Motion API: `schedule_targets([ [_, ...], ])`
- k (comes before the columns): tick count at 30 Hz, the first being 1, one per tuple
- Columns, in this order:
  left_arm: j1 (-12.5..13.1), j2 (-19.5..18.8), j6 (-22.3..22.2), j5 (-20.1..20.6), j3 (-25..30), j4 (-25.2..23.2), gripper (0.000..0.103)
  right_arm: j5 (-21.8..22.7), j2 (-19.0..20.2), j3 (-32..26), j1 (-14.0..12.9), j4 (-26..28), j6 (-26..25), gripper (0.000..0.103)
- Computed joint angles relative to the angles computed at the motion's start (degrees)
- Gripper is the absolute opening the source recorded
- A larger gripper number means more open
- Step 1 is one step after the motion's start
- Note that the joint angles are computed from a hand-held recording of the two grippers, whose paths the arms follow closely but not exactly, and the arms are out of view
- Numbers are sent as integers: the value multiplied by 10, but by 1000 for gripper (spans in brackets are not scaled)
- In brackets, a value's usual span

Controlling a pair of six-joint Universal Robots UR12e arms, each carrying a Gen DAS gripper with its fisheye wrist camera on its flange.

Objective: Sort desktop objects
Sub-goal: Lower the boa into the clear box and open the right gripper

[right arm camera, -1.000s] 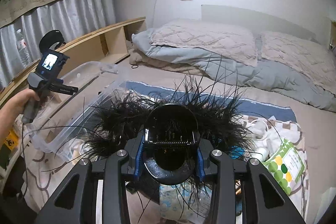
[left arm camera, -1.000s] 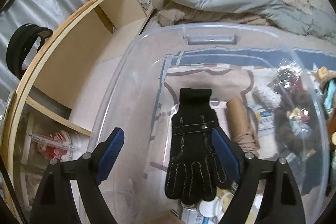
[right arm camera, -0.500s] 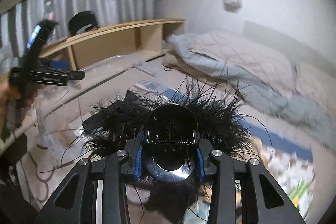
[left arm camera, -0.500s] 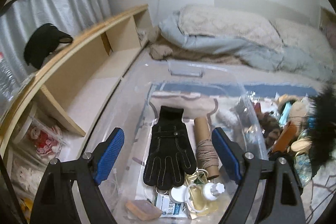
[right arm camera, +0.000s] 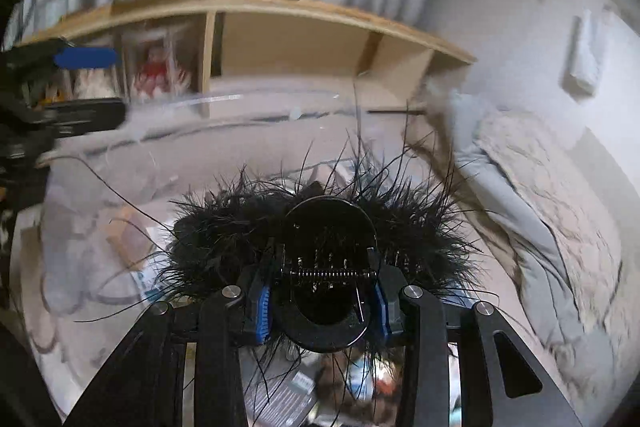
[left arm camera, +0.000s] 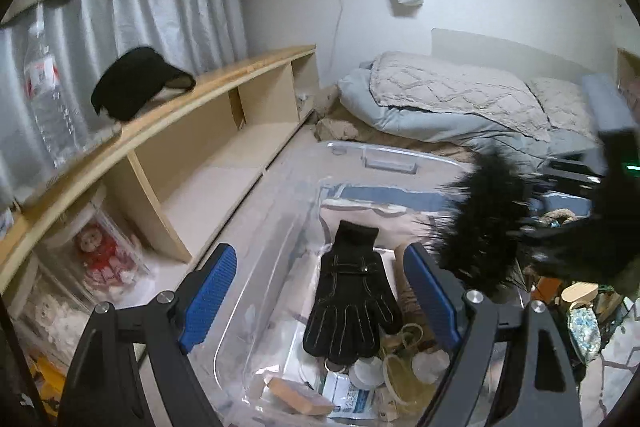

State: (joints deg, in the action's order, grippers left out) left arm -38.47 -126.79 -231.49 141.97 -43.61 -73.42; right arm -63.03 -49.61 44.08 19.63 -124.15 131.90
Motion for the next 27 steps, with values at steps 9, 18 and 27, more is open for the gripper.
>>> schedule_targets([
  [9, 6, 15, -4, -16, -39, 17, 86, -130, 106, -188, 45, 182, -173, 39],
  [18, 14, 23, 2, -33, -62, 44, 86, -223, 147, -227, 74, 87, -193, 90],
  [27, 15, 18, 15, -45, -56, 55, 86, -185, 115, -169, 59, 67, -181, 90],
])
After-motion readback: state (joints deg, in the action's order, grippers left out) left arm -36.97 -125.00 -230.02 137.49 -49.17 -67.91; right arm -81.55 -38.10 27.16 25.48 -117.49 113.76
